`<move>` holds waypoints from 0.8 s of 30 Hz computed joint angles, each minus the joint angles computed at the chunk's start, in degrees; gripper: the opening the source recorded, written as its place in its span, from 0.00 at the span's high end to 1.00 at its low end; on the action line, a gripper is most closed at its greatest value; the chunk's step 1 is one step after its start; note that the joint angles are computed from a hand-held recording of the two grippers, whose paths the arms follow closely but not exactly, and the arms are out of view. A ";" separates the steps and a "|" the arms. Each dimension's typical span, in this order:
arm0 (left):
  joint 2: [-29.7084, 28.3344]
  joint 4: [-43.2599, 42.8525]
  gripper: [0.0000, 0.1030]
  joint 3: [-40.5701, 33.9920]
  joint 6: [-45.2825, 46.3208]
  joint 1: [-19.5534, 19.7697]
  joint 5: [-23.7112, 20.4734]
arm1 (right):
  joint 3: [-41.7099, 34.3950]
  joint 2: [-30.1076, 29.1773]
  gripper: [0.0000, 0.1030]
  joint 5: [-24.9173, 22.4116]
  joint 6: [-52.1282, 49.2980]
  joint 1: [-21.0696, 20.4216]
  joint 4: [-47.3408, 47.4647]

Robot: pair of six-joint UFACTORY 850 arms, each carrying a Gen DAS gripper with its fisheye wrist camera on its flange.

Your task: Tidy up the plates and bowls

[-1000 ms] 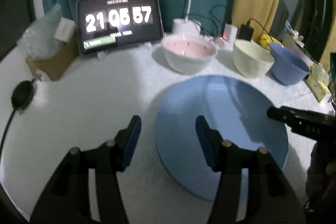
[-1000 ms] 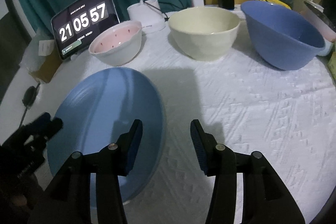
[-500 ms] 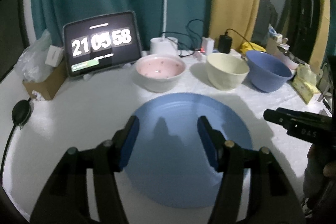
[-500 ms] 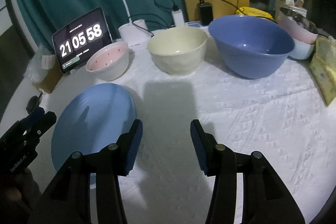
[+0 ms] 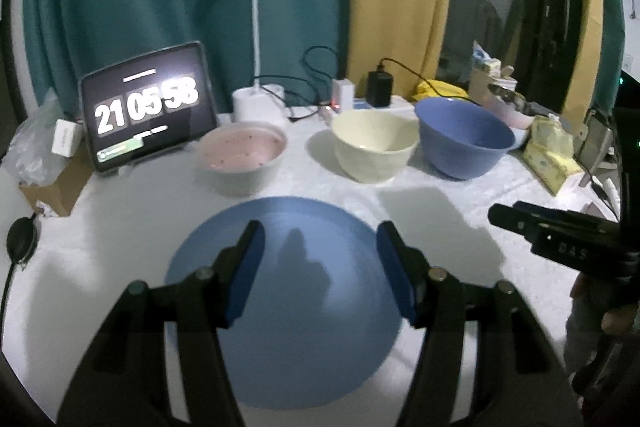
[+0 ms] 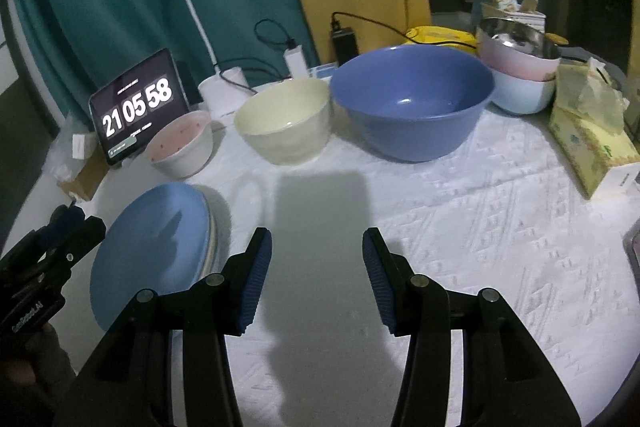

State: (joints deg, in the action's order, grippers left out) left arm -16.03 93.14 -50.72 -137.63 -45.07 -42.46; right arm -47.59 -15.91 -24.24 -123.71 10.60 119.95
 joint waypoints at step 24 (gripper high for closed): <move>-8.28 2.50 0.42 -13.32 6.75 1.43 5.66 | -5.39 -3.18 0.51 -0.29 -11.30 -6.35 8.54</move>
State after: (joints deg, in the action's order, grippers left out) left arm -24.31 95.65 -64.04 -130.89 -43.65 -36.81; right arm -52.98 -19.09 -24.53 -135.01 4.25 128.49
